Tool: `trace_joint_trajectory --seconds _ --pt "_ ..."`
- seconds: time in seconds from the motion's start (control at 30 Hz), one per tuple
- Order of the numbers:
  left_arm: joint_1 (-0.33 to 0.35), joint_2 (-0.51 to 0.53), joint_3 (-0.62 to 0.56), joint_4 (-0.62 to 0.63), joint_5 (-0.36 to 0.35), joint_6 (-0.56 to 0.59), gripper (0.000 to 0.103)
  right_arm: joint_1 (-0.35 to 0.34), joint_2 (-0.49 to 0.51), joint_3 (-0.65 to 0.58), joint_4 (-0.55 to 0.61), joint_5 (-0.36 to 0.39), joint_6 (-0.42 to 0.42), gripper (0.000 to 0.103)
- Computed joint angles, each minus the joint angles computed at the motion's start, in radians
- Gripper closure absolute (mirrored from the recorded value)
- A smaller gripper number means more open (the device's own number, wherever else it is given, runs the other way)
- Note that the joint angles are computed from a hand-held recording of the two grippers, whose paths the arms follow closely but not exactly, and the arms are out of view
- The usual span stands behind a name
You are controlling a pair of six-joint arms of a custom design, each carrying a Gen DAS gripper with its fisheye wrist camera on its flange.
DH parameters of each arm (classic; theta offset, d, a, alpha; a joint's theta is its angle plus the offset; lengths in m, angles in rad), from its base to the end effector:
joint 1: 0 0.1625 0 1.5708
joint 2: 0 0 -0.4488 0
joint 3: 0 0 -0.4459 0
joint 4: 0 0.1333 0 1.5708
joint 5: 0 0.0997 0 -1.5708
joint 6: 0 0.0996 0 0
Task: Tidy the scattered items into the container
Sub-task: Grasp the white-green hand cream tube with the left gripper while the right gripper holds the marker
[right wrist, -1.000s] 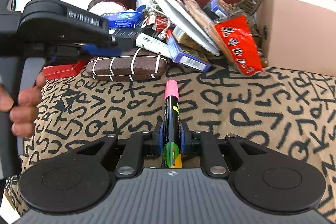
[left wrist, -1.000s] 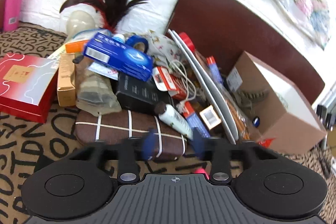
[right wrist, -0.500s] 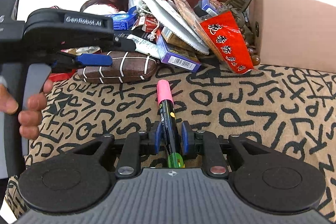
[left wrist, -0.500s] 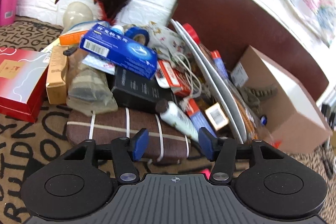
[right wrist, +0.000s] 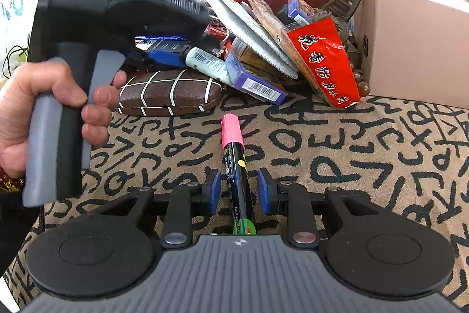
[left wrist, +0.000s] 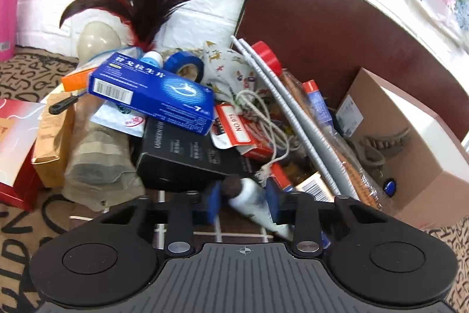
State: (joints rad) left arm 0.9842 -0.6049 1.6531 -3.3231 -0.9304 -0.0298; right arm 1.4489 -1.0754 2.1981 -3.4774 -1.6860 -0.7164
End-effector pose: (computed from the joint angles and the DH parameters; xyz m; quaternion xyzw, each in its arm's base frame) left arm -0.2376 -0.7059 0.0350 0.1405 0.8865 -0.4015 0.1822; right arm 0.0544 -0.5578 0.1558 0.2492 -0.8886 0.3267 0.2038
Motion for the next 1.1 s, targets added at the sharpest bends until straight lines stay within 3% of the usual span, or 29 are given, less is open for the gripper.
trace_joint_trajectory --seconds 0.33,0.67,0.7,0.8,0.9,1.1 --pt "-0.020 -0.070 0.106 -0.024 -0.041 -0.018 0.081 -0.002 -0.011 0.013 -0.004 -0.002 0.013 0.073" --pt "-0.063 -0.210 0.361 -0.043 -0.041 -0.020 0.082 -0.004 -0.038 0.038 0.002 -0.008 0.023 0.073" --pt "-0.063 -0.223 0.378 -0.021 -0.043 -0.025 0.066 -0.005 -0.040 0.040 0.002 -0.008 0.022 0.073" --pt "-0.068 -0.240 0.411 -0.014 -0.026 -0.034 0.049 -0.007 -0.042 0.044 -0.002 -0.008 0.015 0.073" --pt "-0.070 -0.238 0.412 -0.046 -0.012 -0.005 0.041 -0.004 -0.042 0.044 0.001 -0.012 0.012 0.070" --pt "-0.065 -0.220 0.368 0.029 -0.065 0.069 0.035 0.003 -0.040 0.038 0.009 -0.024 0.005 0.068"
